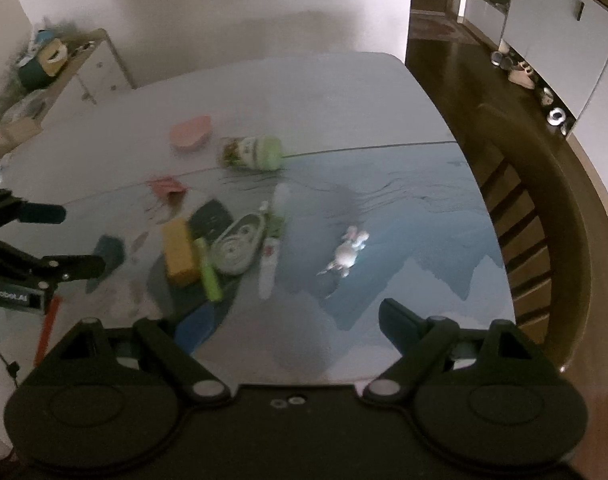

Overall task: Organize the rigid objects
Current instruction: 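Withdraw both tools from the box back over the table items, then grasp the yellow block with the left gripper while the right gripper grasps the white bunny keychain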

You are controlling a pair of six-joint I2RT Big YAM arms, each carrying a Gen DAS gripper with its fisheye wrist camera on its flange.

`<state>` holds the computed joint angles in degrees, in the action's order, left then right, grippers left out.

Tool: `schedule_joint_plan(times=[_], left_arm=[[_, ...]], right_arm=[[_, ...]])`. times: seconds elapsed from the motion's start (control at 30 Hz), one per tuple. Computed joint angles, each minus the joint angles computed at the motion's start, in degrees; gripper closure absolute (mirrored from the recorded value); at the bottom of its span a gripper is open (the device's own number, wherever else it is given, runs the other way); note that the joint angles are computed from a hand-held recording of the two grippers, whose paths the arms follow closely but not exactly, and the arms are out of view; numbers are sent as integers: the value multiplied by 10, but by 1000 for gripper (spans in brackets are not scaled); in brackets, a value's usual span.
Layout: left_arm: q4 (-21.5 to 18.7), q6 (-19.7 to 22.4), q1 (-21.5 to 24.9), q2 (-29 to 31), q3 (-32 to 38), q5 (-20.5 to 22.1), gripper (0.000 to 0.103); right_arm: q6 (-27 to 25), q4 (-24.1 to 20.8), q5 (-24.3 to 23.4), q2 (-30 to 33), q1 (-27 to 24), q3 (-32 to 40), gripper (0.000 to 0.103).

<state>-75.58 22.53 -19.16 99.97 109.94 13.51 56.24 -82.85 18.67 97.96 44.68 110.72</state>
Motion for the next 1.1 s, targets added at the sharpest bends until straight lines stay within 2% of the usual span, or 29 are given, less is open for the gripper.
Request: schedule_joint_plan(times=[0.2,0.47,0.7,0.8,0.93,1.1], left_arm=[[-66,-59,-18,84,97,-38,11],[-110,-118,-27,168,179,-78,11],[-125,-141,-37,199,197,-94,11],[-143,-171,-38,216,215,-102,11],[-156,-212,-33,231,231,-98,11],[-161,-215,-34,235,227,-102,11]], right_arm=[[-23,15,-26,16,-36,-9,14],[-33,35,-50,34,-69,-26,14],[-35,52,-66,46,-83,-43,15],[-41,55,-70,52,-86,-44,17],[-46,59,-75,58,-89,-44,22],[-50,60,-83,67,-93,-41,32]])
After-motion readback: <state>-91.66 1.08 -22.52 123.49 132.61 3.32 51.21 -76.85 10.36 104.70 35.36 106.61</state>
